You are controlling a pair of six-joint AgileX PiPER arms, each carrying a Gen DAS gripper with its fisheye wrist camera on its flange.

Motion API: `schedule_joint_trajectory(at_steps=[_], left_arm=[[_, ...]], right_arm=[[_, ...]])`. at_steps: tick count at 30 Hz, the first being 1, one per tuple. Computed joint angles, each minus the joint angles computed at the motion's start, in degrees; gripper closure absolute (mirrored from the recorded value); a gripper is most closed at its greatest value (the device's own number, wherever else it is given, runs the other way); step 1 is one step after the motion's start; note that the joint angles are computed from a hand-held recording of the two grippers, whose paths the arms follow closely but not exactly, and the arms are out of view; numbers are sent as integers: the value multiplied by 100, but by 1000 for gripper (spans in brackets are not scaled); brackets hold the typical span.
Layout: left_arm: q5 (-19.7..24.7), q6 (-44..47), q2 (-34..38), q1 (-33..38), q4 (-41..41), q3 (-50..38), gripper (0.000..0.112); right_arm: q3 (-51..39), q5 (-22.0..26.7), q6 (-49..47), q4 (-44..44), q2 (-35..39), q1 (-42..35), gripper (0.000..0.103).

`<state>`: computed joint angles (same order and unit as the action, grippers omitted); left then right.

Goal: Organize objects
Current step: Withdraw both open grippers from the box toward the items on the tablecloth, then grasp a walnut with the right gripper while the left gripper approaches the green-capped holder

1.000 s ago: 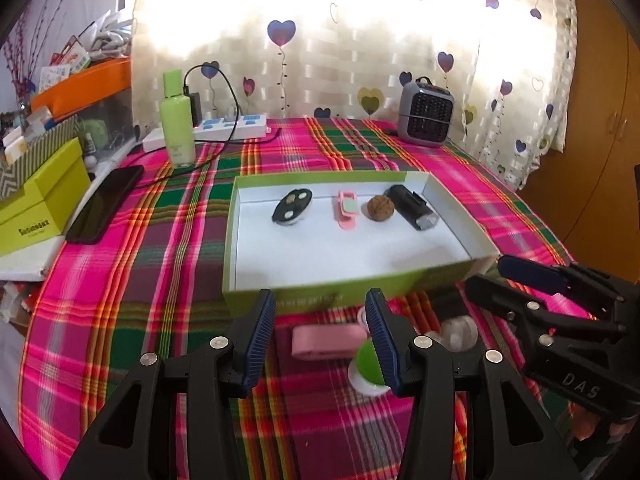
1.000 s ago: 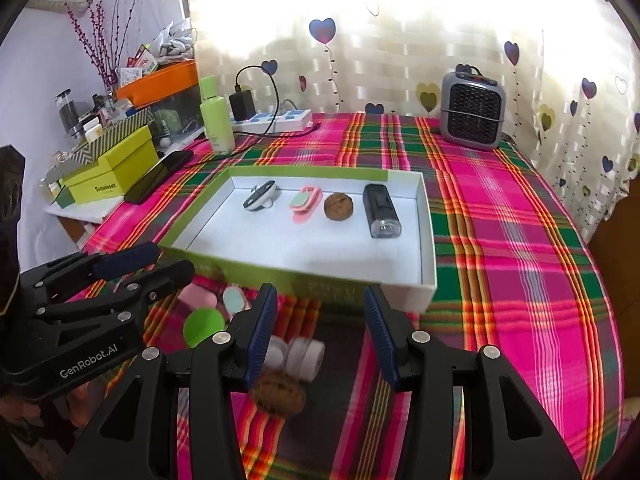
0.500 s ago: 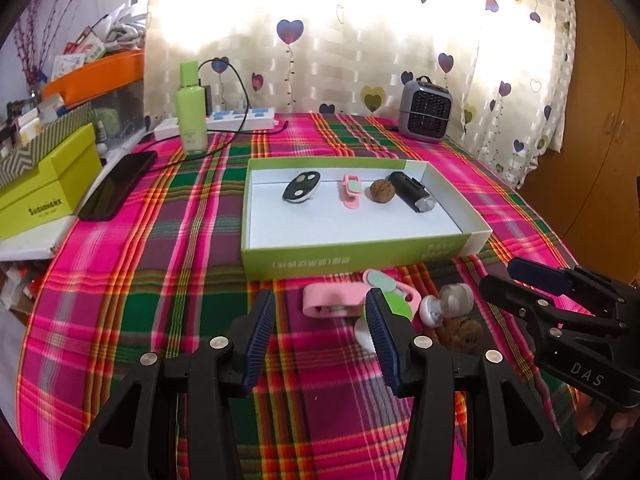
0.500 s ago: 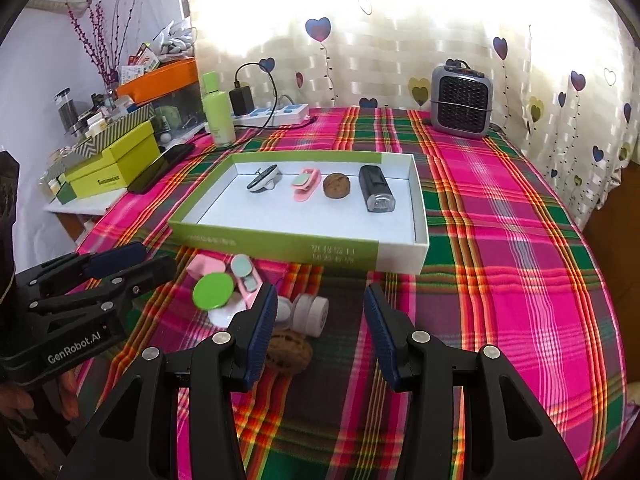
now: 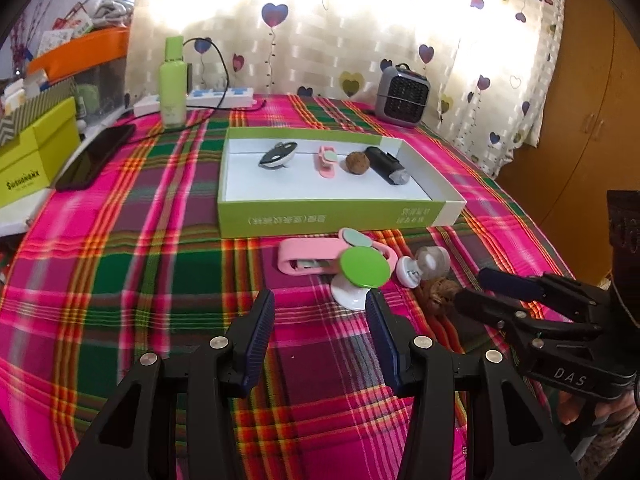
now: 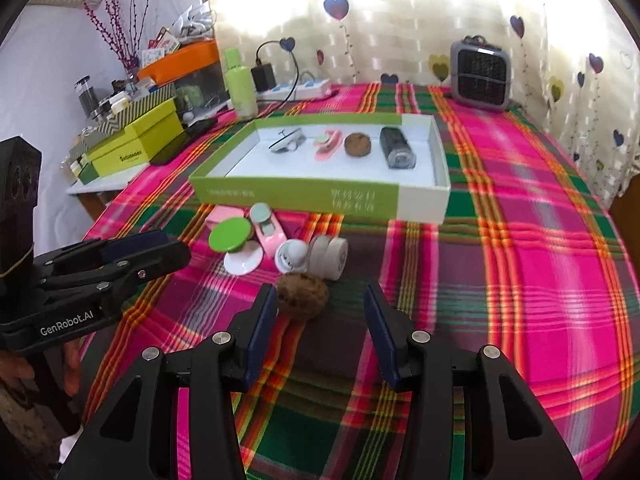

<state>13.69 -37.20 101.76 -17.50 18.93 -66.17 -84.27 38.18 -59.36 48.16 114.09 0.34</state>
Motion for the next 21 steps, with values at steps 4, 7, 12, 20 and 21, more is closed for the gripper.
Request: schedule_joint_trajectory(at_steps=[4,7,12,20,21], left_arm=[[30,414,107,11,-420,-111,66],[93,756,194,40,-761,-216,66],[149,1183,305,88,-1200,-357,66],[260,1757,459,120,-1700,-554,66],[265,1798,466,119,-1734,-562,66]], right_arm=[[-161,198,-4,13,110,10,57],[-195,184,76,-104,155,80,57],[-448,271,377,-581,314,238,57],[-795,468,678,-739,528,194,57],[-833,489,699,-744,549,184,57]])
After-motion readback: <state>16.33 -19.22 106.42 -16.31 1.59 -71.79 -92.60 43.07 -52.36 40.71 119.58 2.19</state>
